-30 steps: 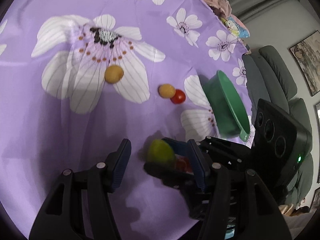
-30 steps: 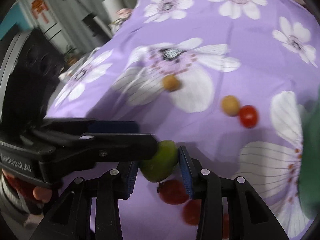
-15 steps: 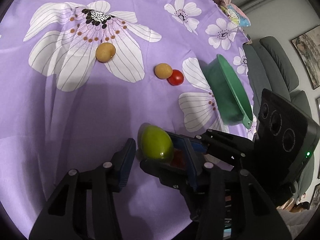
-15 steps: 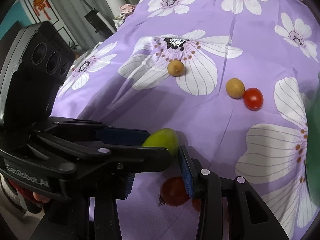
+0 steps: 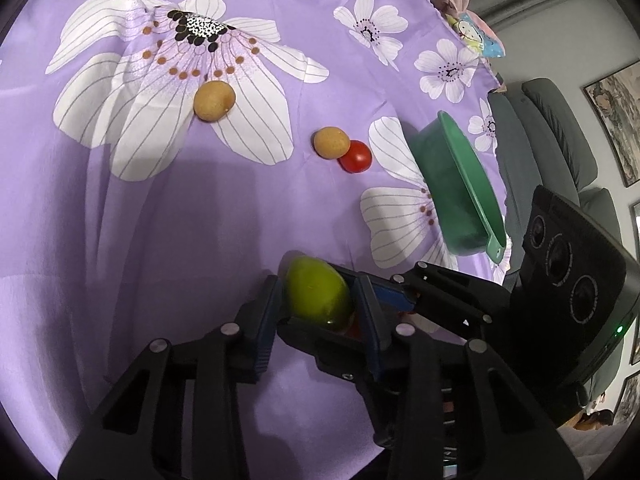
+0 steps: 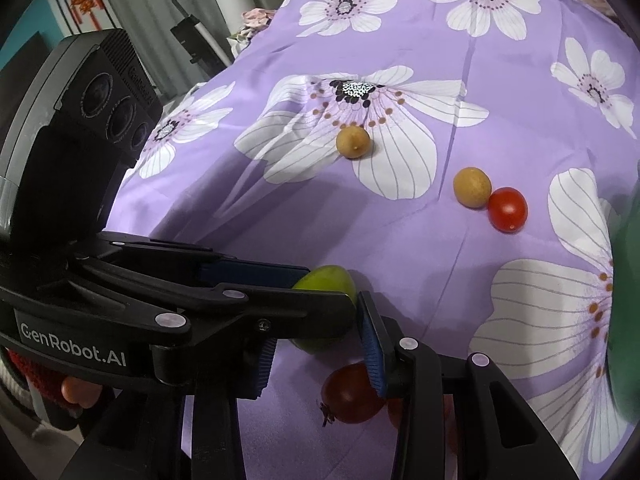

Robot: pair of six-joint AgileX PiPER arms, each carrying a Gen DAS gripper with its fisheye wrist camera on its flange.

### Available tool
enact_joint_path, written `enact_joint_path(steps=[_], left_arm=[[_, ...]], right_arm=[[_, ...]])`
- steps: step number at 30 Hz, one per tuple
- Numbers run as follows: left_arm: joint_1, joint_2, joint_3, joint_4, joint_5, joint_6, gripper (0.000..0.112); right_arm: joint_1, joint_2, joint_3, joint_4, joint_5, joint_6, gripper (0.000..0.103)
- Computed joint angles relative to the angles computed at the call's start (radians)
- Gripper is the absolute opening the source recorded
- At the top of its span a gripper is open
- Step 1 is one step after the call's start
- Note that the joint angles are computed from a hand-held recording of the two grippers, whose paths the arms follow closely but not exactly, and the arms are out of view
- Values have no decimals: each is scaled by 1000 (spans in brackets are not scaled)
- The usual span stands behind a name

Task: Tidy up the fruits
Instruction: 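Carry the green plum in the right gripper over the green bowl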

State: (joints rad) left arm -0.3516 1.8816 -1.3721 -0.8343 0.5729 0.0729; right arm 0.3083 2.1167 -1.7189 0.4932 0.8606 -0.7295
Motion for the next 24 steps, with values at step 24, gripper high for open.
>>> enact_joint_path(steps=[24], left_arm=[[-143,99,-385,398,124,-300,37]], right_arm=[[-119,-180,195,226,-146,-143,40]])
